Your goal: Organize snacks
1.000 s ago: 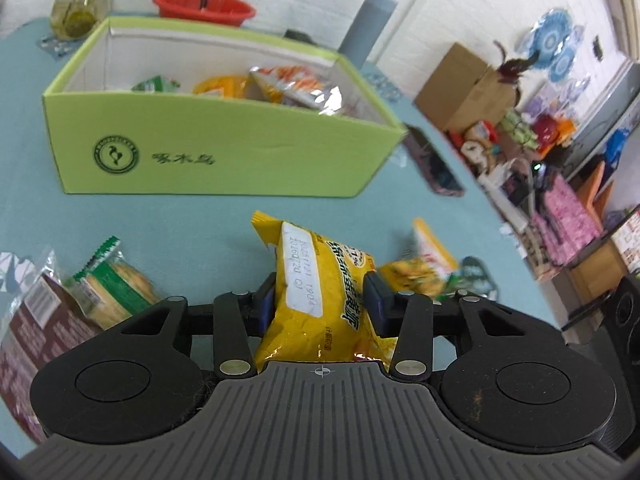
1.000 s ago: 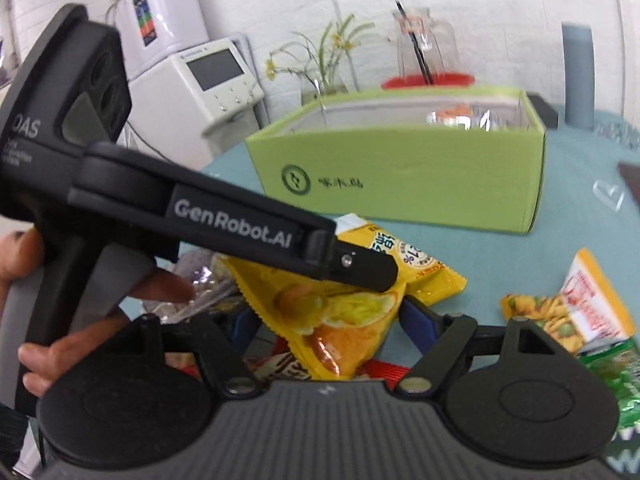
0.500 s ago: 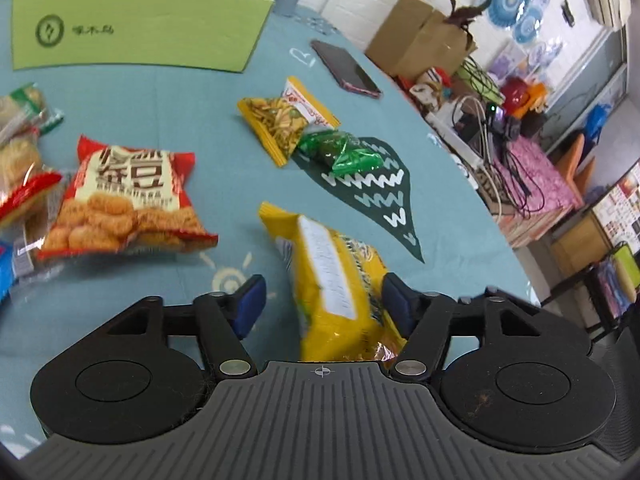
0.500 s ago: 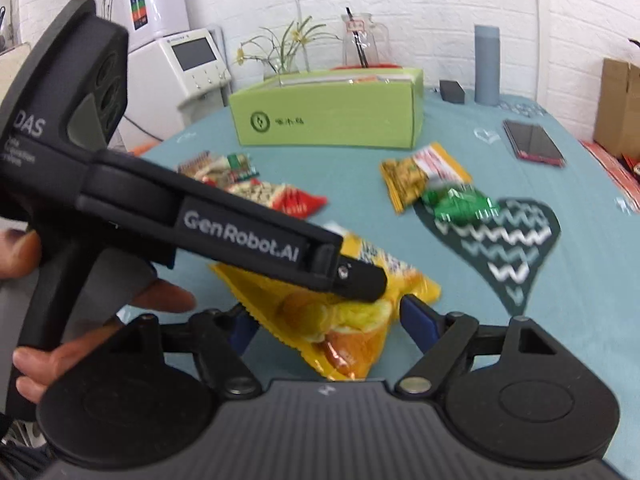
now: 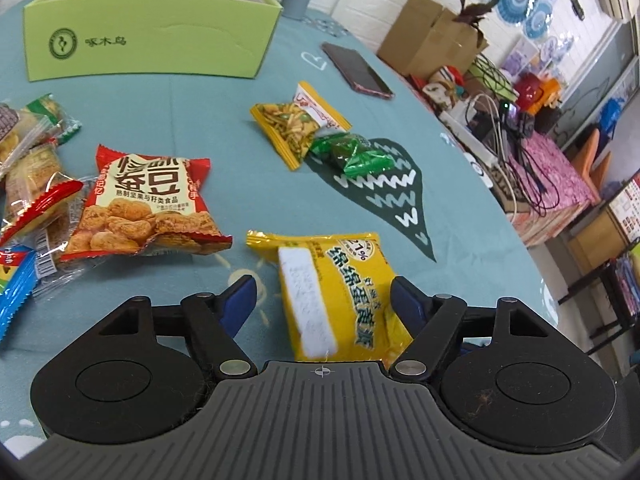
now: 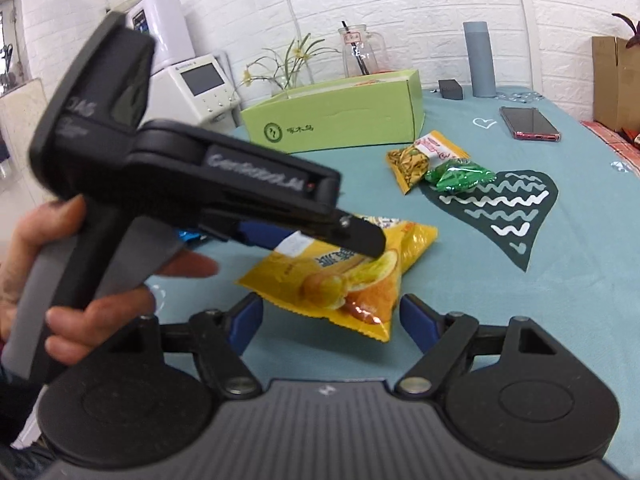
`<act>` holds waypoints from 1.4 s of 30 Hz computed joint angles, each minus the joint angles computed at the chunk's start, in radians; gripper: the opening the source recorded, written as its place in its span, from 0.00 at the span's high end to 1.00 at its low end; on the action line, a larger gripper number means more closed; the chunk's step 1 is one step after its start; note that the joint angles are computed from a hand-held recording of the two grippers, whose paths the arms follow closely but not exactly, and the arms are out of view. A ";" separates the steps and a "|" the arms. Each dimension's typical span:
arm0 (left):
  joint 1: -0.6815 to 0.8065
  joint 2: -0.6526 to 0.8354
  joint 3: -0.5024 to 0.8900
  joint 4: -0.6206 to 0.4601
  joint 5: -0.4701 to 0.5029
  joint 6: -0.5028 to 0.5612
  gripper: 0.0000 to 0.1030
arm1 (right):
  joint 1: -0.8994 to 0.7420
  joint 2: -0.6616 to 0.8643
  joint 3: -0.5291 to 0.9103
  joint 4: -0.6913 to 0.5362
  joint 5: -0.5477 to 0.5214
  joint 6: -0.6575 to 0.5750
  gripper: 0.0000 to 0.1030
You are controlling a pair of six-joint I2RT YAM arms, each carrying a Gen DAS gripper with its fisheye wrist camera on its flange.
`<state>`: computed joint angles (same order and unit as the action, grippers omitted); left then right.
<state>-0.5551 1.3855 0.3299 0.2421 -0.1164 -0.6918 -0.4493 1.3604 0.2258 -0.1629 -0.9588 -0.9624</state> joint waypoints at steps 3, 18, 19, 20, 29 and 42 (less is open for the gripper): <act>0.004 -0.002 -0.004 0.006 0.008 0.001 0.41 | -0.069 -0.046 0.018 -0.118 -0.031 -0.086 0.20; 0.045 0.006 -0.061 0.106 0.115 0.049 0.79 | 0.206 0.139 -0.035 0.447 0.081 0.325 0.31; 0.052 -0.006 -0.056 0.091 0.119 0.062 0.83 | 0.217 0.104 -0.045 0.452 0.085 0.341 0.32; 0.066 -0.020 -0.050 0.075 0.132 0.069 0.83 | 0.230 0.060 -0.054 0.448 0.093 0.356 0.33; 0.405 -0.119 0.141 -0.065 0.306 0.252 0.83 | 0.589 0.073 0.156 0.684 0.320 0.656 0.27; 0.918 0.437 0.788 -0.197 0.498 0.444 0.83 | 0.908 0.822 1.292 0.292 0.397 0.719 0.27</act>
<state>0.3634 1.8222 1.1176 0.0446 0.3819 -0.2477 0.4583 2.1827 1.5176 0.1296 -0.5613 -0.2437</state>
